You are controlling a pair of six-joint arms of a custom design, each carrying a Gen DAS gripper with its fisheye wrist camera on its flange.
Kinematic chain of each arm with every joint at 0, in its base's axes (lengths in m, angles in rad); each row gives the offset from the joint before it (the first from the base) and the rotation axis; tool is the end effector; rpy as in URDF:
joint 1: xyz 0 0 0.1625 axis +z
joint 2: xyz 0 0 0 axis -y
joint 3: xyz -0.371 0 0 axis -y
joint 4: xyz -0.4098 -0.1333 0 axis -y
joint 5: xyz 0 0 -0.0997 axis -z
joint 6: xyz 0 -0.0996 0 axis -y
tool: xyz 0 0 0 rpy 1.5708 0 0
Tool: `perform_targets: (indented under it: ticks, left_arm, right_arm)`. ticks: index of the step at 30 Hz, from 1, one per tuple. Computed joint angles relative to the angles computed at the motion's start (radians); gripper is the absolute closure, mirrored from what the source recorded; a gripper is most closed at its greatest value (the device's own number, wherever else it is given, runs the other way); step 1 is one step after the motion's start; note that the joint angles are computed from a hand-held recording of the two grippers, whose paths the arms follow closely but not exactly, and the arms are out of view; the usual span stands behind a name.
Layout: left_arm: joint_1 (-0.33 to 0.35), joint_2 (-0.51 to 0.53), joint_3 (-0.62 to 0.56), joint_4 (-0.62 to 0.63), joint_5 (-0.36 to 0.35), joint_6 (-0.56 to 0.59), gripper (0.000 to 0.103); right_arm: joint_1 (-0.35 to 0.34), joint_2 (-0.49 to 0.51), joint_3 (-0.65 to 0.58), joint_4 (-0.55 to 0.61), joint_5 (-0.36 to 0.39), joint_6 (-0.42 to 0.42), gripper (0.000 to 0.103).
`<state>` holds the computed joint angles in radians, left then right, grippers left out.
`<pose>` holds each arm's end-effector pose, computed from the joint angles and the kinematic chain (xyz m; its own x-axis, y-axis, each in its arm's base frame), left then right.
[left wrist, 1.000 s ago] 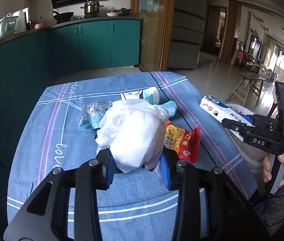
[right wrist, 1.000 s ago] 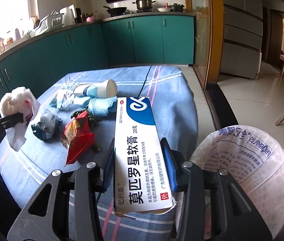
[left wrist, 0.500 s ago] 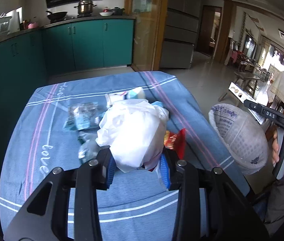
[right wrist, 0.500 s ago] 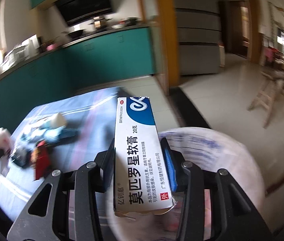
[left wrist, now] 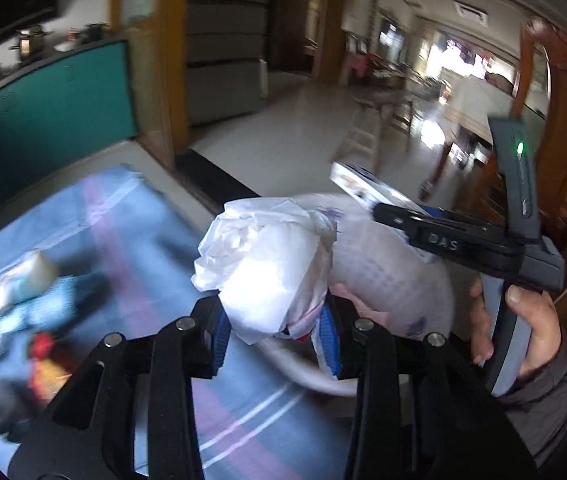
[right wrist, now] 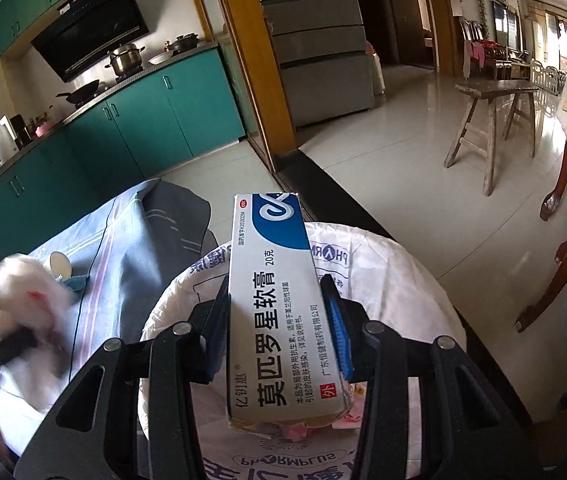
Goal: Collect trash
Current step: 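Carry the white bag and medicine box over the wastebasket and open both grippers, then move both grippers back to the table and grasp the red snack bag with the right gripper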
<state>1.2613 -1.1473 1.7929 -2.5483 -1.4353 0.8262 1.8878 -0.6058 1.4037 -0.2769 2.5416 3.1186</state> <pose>-0.0449 -0.6221 0.1933 -0.4369 0.8383 -0.3262 0.8990 0.4192 -0.1269 0.2325 -0.5449 -0.0341 -0.7559 0.4932 0.4306 -0.1726 0.4844 -0.8576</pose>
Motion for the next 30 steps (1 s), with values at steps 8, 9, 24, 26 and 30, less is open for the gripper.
perform_targets:
  ticks: [8, 9, 24, 26, 30]
  left_arm:
    - [-0.010, 0.113, 0.030, 0.002, 0.087, -0.021, 0.048]
    - [-0.009, 0.117, 0.031, 0.001, 0.088, -0.015, 0.039]
    - [-0.007, -0.013, 0.005, -0.117, 0.168, 0.045, 0.012]
    - [0.002, -0.019, -0.024, -0.138, 0.183, 0.069, 0.011]
    - [0.038, 0.024, -0.115, -0.282, 0.209, 0.105, 0.010]
  right_arm:
    - [-0.020, -0.031, 0.040, 0.034, 0.020, 0.082, 0.060]
    - [-0.021, -0.028, 0.037, 0.047, 0.021, 0.088, 0.060]
    - [-0.009, 0.077, -0.119, 0.209, 0.035, 0.099, 0.018]
    - [-0.007, 0.087, -0.136, 0.211, 0.024, 0.093, 0.017]
    - [0.007, 0.168, -0.256, 0.258, -0.017, 0.046, 0.014]
